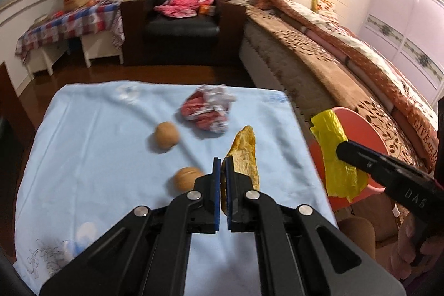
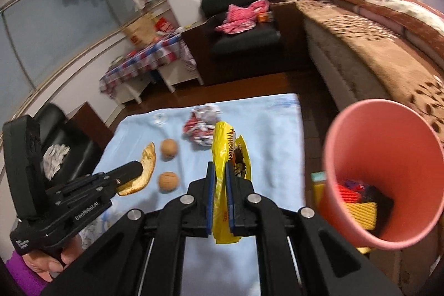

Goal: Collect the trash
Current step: 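Carry the orange peel and yellow wrapper over the pink bucket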

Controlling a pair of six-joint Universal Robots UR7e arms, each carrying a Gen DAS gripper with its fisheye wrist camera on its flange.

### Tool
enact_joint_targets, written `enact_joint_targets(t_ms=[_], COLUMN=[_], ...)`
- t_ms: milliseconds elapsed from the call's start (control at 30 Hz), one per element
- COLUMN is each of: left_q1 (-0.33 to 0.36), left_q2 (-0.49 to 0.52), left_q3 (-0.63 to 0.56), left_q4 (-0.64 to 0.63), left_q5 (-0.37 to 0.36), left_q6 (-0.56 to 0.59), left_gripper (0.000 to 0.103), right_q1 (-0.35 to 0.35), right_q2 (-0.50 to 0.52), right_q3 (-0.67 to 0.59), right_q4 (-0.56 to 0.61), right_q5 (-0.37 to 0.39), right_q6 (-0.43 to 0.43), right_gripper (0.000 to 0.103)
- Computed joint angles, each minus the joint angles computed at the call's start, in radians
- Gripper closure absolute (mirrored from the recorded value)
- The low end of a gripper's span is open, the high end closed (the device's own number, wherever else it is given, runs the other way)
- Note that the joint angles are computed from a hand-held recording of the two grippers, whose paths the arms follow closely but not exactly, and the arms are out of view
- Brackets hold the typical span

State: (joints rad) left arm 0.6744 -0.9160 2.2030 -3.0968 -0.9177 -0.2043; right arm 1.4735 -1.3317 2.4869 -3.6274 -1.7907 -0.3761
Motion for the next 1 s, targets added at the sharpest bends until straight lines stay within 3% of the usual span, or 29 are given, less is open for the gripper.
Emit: enact_joint_targets(t_ms=[567,1000], left_q1=[-0.108,-0.125], left_q2=[0.201,0.349], left_q3=[-0.152,-0.285], left_q4=[0.005,0.021], left_q5=[-0.054,-0.158], left_q6=[0.055,0.108], left_gripper=[0.101,0.101], right_q1=[-0.224,-0.341], right_q2=[-0.212,-0.238], right_q3=[0.097,0.078], right_q4=[-0.04,-0.026], right_q5=[0.064,0.083], right_q6=[-0.01,-0.003], right_gripper=[0.096,0.096])
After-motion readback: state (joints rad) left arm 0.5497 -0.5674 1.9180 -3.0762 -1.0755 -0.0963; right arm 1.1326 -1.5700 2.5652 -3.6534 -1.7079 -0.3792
